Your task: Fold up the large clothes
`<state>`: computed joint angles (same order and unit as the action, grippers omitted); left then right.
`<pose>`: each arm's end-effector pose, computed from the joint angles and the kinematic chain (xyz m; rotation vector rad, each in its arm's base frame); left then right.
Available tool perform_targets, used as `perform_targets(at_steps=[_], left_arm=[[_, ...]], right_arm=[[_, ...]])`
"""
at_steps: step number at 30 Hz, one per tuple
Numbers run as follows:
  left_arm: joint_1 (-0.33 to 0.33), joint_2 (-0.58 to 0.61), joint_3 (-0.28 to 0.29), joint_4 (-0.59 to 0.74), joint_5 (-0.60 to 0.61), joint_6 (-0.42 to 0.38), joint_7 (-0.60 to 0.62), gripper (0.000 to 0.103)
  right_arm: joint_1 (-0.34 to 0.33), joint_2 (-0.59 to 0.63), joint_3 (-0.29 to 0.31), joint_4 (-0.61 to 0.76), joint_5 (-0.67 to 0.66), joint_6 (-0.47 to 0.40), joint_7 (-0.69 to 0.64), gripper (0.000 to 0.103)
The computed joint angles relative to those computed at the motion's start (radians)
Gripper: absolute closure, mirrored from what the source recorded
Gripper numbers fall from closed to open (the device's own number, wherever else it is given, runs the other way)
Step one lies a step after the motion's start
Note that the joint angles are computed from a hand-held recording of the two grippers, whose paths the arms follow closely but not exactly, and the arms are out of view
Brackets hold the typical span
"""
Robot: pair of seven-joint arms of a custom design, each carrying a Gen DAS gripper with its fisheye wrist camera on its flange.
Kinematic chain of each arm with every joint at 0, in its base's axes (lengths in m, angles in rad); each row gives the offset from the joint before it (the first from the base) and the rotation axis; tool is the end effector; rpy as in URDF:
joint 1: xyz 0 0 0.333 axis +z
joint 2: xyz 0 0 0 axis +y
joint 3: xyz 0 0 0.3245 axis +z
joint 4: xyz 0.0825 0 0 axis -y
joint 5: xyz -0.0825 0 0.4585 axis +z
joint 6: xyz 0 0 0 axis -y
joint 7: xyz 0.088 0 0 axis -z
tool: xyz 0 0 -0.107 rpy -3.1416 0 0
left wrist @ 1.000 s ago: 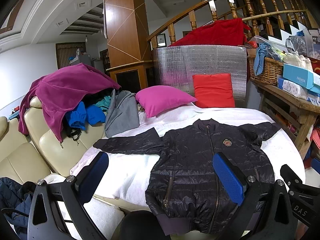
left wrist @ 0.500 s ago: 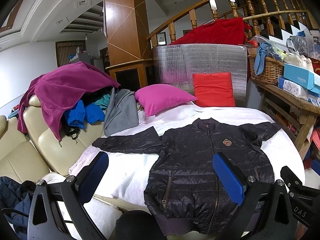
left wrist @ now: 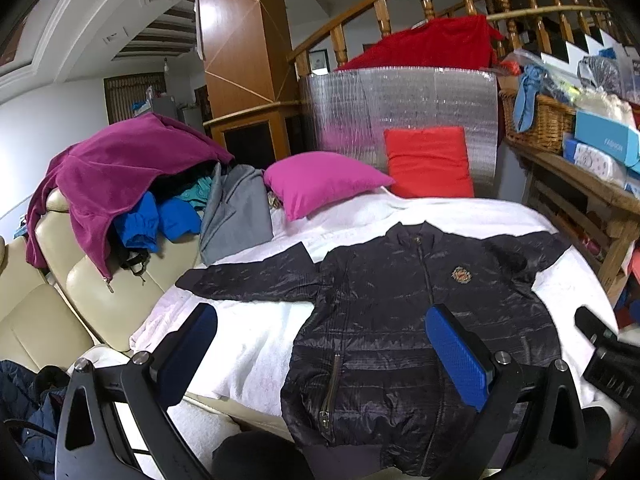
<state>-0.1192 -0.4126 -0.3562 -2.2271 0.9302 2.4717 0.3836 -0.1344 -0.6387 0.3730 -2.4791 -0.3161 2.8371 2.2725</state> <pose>0.4806 -0.2726 0.5853 -1.6100 1.4385 -0.6862 0.4635 0.1538 0.5875 -1.4677 1.7265 -0.8968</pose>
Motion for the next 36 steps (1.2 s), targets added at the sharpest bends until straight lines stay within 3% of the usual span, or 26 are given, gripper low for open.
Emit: perform_targets(at_steps=[3, 9, 16, 19, 22, 24, 27, 28, 31, 34, 35, 36], left_arm=[[0.008, 0.095, 0.008, 0.06, -0.001, -0.004, 0.021, 0.0], [-0.023, 0.421, 0.084, 0.283, -0.066, -0.017, 0.13, 0.0], [-0.074, 0.814, 0.17, 0.638, -0.245, -0.086, 0.286, 0.0], [-0.087, 0.933, 0.189, 0.77, -0.328, -0.126, 0.364, 0.0], [-0.098, 0.998, 0.204, 0.833, -0.395, -0.142, 0.434, 0.0], [-0.102, 1.026, 0.207, 0.866, -0.448, -0.168, 0.491, 0.0], [-0.119, 1.028, 0.227, 0.858, -0.468, -0.142, 0.531, 0.0], [-0.121, 1.017, 0.232, 0.838, -0.469, -0.119, 0.537, 0.0], [-0.116, 0.998, 0.236, 0.797, -0.494, -0.074, 0.542, 0.0], [-0.123, 0.971, 0.249, 0.748, -0.487, -0.031, 0.515, 0.0], [-0.126, 0.96, 0.252, 0.727, -0.482, -0.016, 0.502, 0.0], [-0.127, 0.956, 0.253, 0.721, -0.482, -0.016, 0.494, 0.0]], right_arm=[[-0.047, 0.092, 0.012, 0.059, -0.023, 0.017, 0.018, 0.0], [-0.07, 0.341, -0.047, 0.217, -0.089, 0.036, 0.057, 0.0], [-0.059, 0.711, -0.177, 0.502, -0.12, 0.032, 0.112, 0.0], [-0.121, 0.858, -0.152, 0.626, 0.205, 0.069, -0.099, 0.0], [-0.288, 1.019, 0.005, 0.773, 0.594, 0.078, -0.357, 0.0], [-0.368, 1.123, 0.088, 0.874, 0.75, 0.068, -0.466, 0.0], [-0.421, 1.267, 0.154, 1.024, 0.887, 0.032, -0.558, 0.0], [-0.411, 1.292, 0.14, 1.059, 0.901, 0.013, -0.552, 0.0], [-0.327, 1.368, 0.025, 1.185, 0.885, -0.059, -0.45, 0.001], [-0.259, 1.425, -0.059, 1.281, 0.875, -0.082, -0.411, 0.012], [-0.234, 1.436, -0.089, 1.306, 0.863, -0.088, -0.406, 0.026], [-0.218, 1.453, -0.105, 1.339, 0.859, -0.11, -0.415, 0.057]])
